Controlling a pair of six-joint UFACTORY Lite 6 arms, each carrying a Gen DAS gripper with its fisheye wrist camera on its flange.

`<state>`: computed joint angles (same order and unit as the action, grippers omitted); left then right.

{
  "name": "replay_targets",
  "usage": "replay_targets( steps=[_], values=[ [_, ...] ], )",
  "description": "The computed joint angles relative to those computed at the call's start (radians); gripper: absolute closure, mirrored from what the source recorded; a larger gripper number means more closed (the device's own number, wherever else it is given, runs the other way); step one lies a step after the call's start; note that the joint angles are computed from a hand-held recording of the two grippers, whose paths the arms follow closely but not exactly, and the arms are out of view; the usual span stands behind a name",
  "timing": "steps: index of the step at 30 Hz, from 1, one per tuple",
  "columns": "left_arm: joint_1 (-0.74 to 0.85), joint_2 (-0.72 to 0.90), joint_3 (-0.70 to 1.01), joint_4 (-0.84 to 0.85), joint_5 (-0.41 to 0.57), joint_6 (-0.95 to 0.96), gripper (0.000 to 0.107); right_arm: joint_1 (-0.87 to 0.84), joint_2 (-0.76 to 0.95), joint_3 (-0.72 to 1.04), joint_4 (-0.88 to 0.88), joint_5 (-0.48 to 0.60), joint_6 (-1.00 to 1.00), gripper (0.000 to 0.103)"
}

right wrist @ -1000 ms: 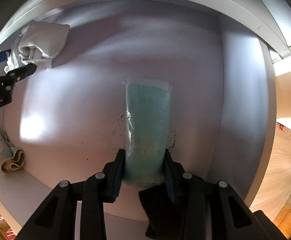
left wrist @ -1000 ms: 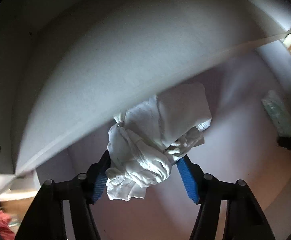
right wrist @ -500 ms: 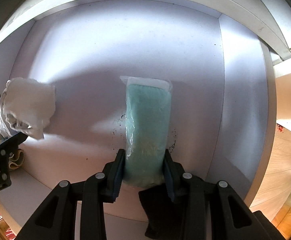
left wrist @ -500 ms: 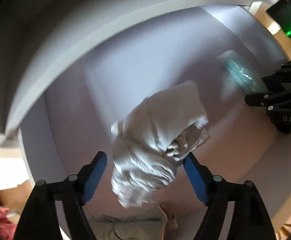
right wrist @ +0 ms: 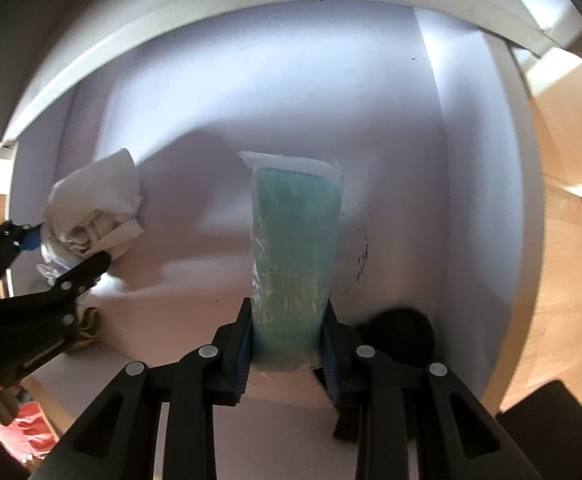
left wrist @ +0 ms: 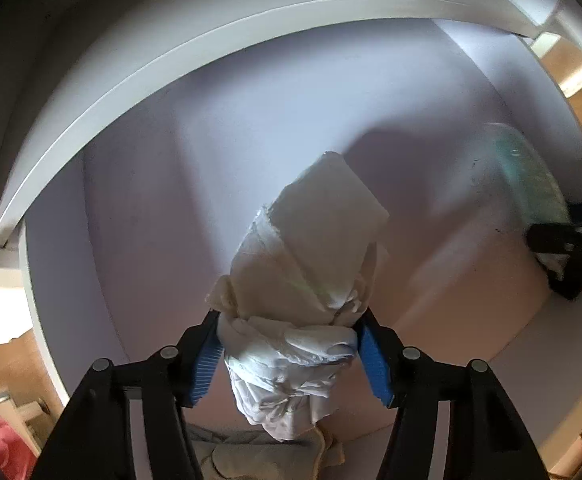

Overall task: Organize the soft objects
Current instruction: 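Lift the mint packet out toward the box with the right gripper while the left gripper holds the white cloth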

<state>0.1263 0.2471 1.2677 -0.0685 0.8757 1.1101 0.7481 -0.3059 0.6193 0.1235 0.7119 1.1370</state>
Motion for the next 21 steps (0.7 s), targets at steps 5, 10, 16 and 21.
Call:
replay_targets(
  steps=[5, 10, 16, 21],
  values=[
    [-0.014, 0.036, 0.05, 0.055, 0.0, -0.113, 0.045, 0.036, -0.105, 0.019, -0.027, 0.081, 0.084, 0.074],
    [-0.012, 0.077, 0.106, 0.089, 0.022, -0.209, 0.045, 0.094, -0.216, 0.013, -0.055, 0.132, 0.186, 0.074],
    [-0.003, 0.018, 0.037, 0.098, 0.01, -0.218, 0.044, 0.214, -0.301, 0.101, -0.129, 0.255, 0.31, 0.074],
    [-0.021, -0.084, -0.069, 0.108, 0.01, -0.245, 0.044, 0.29, -0.292, 0.238, -0.175, 0.33, 0.405, 0.074]
  ],
)
